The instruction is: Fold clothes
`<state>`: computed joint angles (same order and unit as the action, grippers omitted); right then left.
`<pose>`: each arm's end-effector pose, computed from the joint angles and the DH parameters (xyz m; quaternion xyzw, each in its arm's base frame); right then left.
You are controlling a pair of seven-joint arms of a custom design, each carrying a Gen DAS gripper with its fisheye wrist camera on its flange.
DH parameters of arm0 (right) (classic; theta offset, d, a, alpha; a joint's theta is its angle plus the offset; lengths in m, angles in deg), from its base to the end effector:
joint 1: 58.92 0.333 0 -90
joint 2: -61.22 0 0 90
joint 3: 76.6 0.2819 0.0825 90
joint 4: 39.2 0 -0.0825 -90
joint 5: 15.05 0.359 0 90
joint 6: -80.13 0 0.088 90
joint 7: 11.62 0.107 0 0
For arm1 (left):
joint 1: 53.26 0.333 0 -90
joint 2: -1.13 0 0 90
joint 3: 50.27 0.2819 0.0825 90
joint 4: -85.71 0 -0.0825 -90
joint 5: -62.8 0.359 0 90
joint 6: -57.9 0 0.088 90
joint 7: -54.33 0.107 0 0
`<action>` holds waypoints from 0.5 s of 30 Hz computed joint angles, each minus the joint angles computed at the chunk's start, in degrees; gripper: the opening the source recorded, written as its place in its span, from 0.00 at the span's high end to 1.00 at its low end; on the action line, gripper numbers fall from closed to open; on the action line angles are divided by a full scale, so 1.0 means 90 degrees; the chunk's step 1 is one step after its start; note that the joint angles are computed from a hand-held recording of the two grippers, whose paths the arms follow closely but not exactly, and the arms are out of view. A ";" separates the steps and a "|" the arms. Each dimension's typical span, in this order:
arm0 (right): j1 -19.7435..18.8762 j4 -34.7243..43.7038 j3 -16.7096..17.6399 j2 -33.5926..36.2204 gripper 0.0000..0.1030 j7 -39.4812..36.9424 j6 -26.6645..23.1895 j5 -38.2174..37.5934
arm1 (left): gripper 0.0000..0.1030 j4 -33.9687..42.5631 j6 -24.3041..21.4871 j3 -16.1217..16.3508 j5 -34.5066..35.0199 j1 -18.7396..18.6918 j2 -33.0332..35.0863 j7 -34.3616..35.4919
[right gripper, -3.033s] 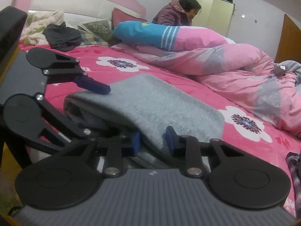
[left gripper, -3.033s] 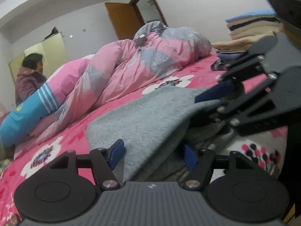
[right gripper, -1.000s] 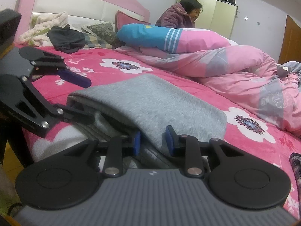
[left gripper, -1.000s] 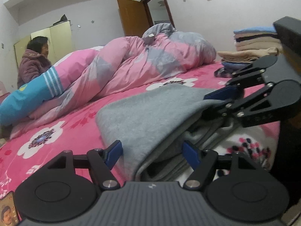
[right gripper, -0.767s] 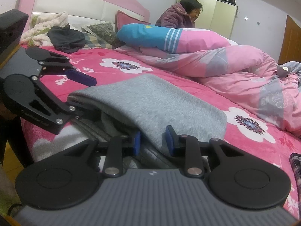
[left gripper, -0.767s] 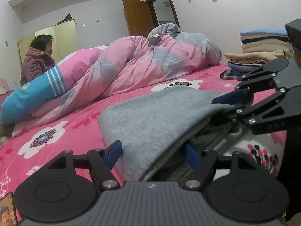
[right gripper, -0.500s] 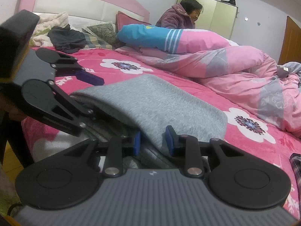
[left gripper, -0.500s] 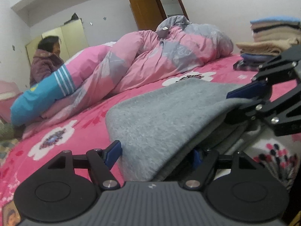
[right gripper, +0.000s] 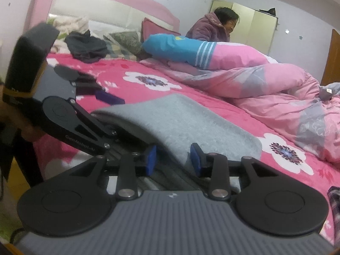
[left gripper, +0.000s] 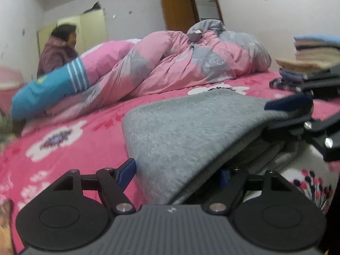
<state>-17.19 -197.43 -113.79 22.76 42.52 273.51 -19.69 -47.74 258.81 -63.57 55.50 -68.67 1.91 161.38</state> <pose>0.3945 0.0168 0.5019 -0.7356 0.3649 -0.3868 0.4196 0.4754 -0.2425 0.4603 -0.3723 0.7485 -0.4348 0.3348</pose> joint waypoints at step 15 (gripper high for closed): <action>-0.1356 -0.0147 0.1242 0.1370 0.67 0.0460 0.1460 -0.0447 | 0.23 0.0403 0.0734 0.1791 0.8631 0.0404 -0.0558 -0.8198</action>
<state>-29.40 -198.76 -102.61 35.09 46.66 286.65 -23.71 -44.12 265.42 -47.45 133.17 -65.03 -3.11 87.60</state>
